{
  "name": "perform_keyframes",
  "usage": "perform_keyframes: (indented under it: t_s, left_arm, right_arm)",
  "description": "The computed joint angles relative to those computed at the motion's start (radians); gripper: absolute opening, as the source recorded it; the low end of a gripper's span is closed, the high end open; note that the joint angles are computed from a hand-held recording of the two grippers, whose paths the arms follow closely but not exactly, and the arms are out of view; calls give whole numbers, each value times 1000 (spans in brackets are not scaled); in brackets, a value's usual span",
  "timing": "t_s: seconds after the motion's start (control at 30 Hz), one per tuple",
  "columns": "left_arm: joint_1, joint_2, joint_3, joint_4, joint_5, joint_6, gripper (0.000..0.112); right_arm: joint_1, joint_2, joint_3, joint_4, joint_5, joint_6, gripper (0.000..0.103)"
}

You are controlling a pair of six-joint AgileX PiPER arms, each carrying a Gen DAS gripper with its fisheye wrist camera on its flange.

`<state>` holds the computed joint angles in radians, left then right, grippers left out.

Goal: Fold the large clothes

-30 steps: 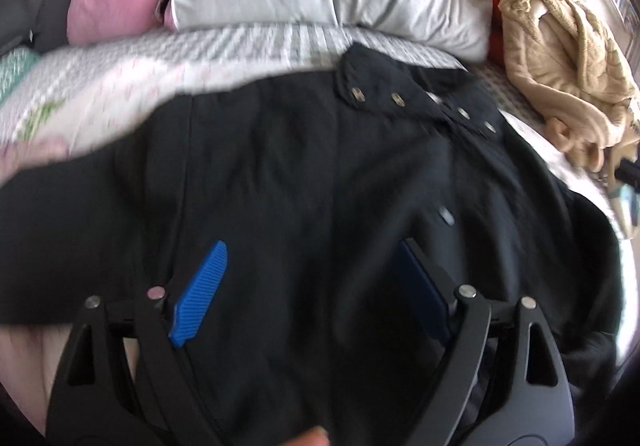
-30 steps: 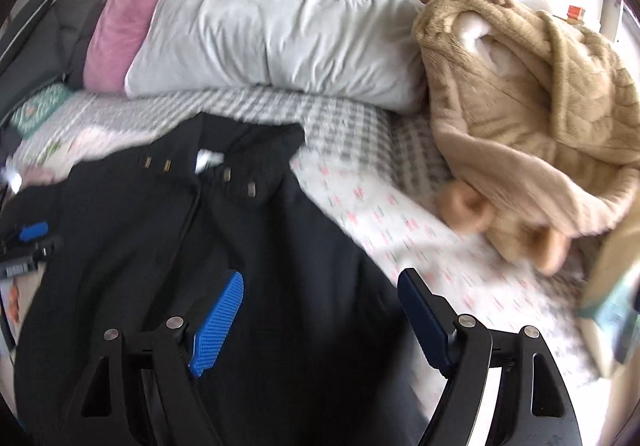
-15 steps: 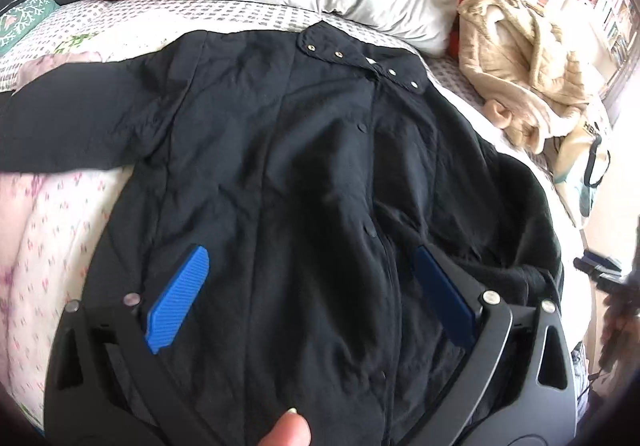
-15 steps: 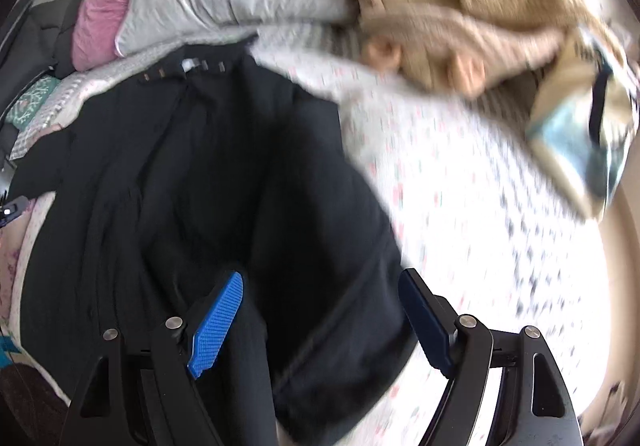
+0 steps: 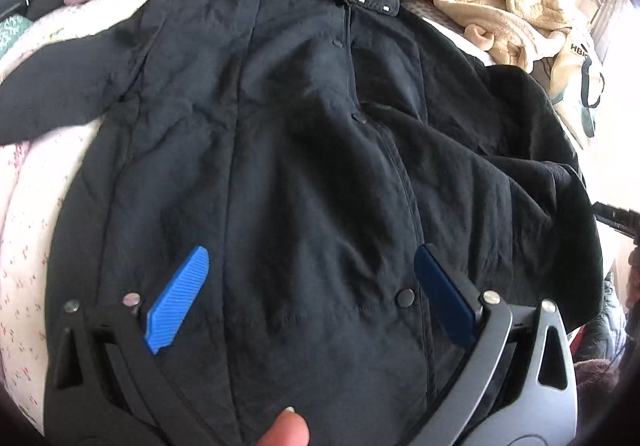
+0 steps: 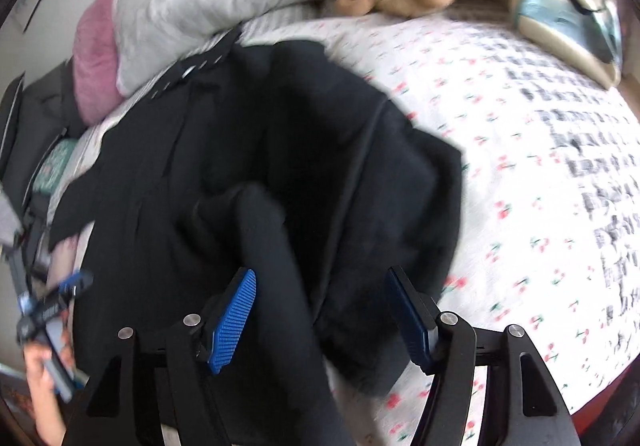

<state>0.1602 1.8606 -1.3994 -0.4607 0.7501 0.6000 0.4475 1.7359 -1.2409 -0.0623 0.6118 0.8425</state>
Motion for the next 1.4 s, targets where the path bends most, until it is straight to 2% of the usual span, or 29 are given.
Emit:
perform_keyframes:
  t_s: [0.13,0.2,0.23,0.27,0.3,0.43,0.53,0.57,0.6,0.7,0.73,0.8,0.83,0.87,0.93,1.0,1.03,1.07,1.13,1.27,1.4]
  left_arm:
    - [-11,3,-1,-26,4,-9,102]
    - [-24,4,-8,-23,-2,-19,102]
    - [-30,8,-15,-21,-5,-25,102]
    - [-34,13,-22,-21,-7,-32,102]
    - [-37,17,-30,-19,-7,-42,102]
    - [-46,31,-51,-26,-17,-62,102]
    - [-52,29,-59,-33,-48,-62,102]
    - [-56,28,-60,-32,-58,-66,102]
    - [-59,28,-61,-35,-70,-66,102]
    - [-66,42,-80,-24,-73,-89,102]
    - [-69,48,-87,-20,-69,-100,102]
    - [-70,52,-90,-20,-62,-106,102]
    - [-71,52,-89,-20,-62,-104,102]
    - [-74,49,-84,-15,-69,-103,102]
    - [-79,42,-73,-4,-84,-101,102]
    - [-86,40,-69,10,-94,-113,102]
    - [-86,41,-71,7,-89,-113,102]
    - [-86,42,-71,6,-86,-116,102]
    - [-87,43,-70,7,-80,-121,102]
    - [-89,39,-65,9,-81,-123,102]
    - [-90,40,-63,12,-84,-127,102]
  right_arm:
    - [-46,46,-41,31,-18,13,54]
    - [-48,130,-126,-14,38,48,47]
    - [-41,172,-173,-29,65,66,38]
    - [-41,206,-195,-48,79,82,17]
    - [-37,243,-231,-76,101,103,9]
    - [-15,241,-274,-208,132,200,5]
    - [-4,177,-335,-425,264,289,5]
    - [-13,174,-356,-448,293,284,5]
    - [-44,182,-411,-479,359,260,5]
    - [-136,230,-527,-474,522,167,6]
    - [-153,229,-538,-461,542,159,6]
    - [-210,166,-474,-379,473,140,7]
    - [-219,122,-426,-344,421,122,11]
    - [-207,88,-397,-328,409,103,16]
    - [-141,101,-435,-359,452,91,24]
    - [-76,84,-416,-359,472,57,29]
    - [-52,69,-382,-361,457,58,37]
    - [-20,71,-375,-362,450,53,57]
    - [50,73,-346,-407,421,71,78]
    - [175,114,-331,-513,409,129,78]
    - [217,180,-355,-559,411,156,78]
